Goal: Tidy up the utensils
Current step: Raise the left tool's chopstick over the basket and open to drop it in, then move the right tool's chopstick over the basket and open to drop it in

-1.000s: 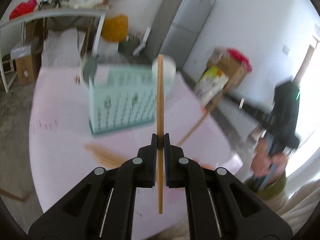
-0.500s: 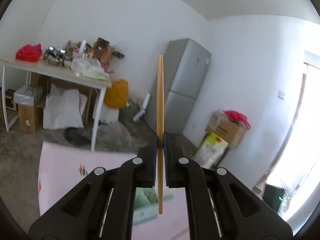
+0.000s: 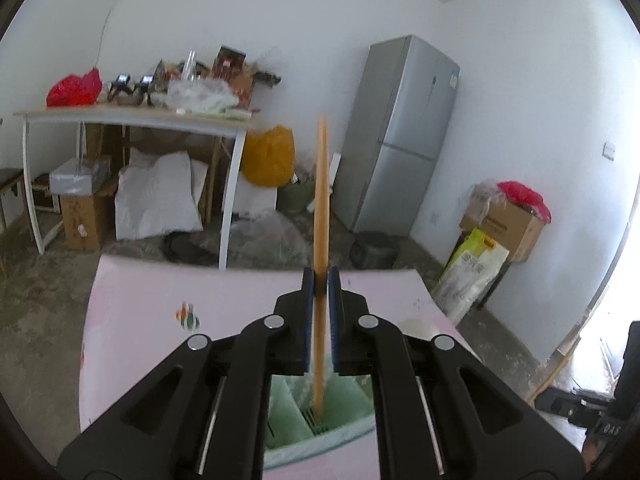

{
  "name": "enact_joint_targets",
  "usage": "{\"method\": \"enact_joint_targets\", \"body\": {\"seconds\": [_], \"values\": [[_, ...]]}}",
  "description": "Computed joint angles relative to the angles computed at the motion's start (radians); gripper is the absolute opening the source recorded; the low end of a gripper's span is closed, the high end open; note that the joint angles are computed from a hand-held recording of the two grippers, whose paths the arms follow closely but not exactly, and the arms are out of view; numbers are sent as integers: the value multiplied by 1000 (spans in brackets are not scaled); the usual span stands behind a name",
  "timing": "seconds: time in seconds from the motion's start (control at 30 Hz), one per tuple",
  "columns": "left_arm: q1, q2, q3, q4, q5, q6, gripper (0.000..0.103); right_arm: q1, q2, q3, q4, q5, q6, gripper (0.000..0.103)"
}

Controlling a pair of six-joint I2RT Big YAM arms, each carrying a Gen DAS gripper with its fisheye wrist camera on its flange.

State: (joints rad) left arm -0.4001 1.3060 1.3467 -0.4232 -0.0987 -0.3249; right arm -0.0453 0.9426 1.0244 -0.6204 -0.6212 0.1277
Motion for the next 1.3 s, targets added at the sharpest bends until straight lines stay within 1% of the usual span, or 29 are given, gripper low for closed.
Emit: {"method": "enact_joint_targets", "body": {"seconds": [0.03, 0.07, 0.1, 0.13, 0.2, 0.37, 0.43, 0.5, 0.63, 0.8, 0.93, 1.07, 1.17, 1.3], "values": [[6, -7, -10, -4, 6, -3, 20, 1, 0, 1, -1, 3, 0, 6], [6, -24, -28, -6, 0, -9, 32, 3, 1, 2, -1, 5, 1, 6], [3, -38, -40, -8, -12, -16, 39, 4, 1, 3, 0, 8, 3, 6], [4, -47, -47, -7, -15, -16, 41, 5, 0, 3, 2, 10, 4, 6], [0, -69, -61, -15, -29, -8, 52, 3, -3, 4, 1, 11, 5, 6], [-23, -146, -106, -19, -86, 15, 67, 1, -16, 1, 11, 4, 19, 6], [-34, -183, -125, -24, -100, 16, 70, -2, -19, 8, 14, -2, 22, 6], [-43, -225, -151, -25, -105, 15, 76, 0, -20, 21, 22, -9, 27, 6], [-54, -305, -204, -32, -120, 13, 82, 15, -12, 67, 39, -18, 29, 6], [-56, -395, -278, -93, -131, -20, 87, 46, 17, 148, 76, -36, 35, 6], [-52, -448, -342, -176, -150, -53, 88, 84, 60, 220, 106, -26, 37, 6], [-38, -489, -401, -256, -127, -107, 88, 126, 129, 299, 128, -25, 55, 6], [-44, -516, -437, -291, -137, -142, 89, 154, 175, 346, 129, -8, 59, 6], [-51, -539, -466, -307, -156, -165, 90, 198, 248, 395, 135, 39, 66, 6]]}}
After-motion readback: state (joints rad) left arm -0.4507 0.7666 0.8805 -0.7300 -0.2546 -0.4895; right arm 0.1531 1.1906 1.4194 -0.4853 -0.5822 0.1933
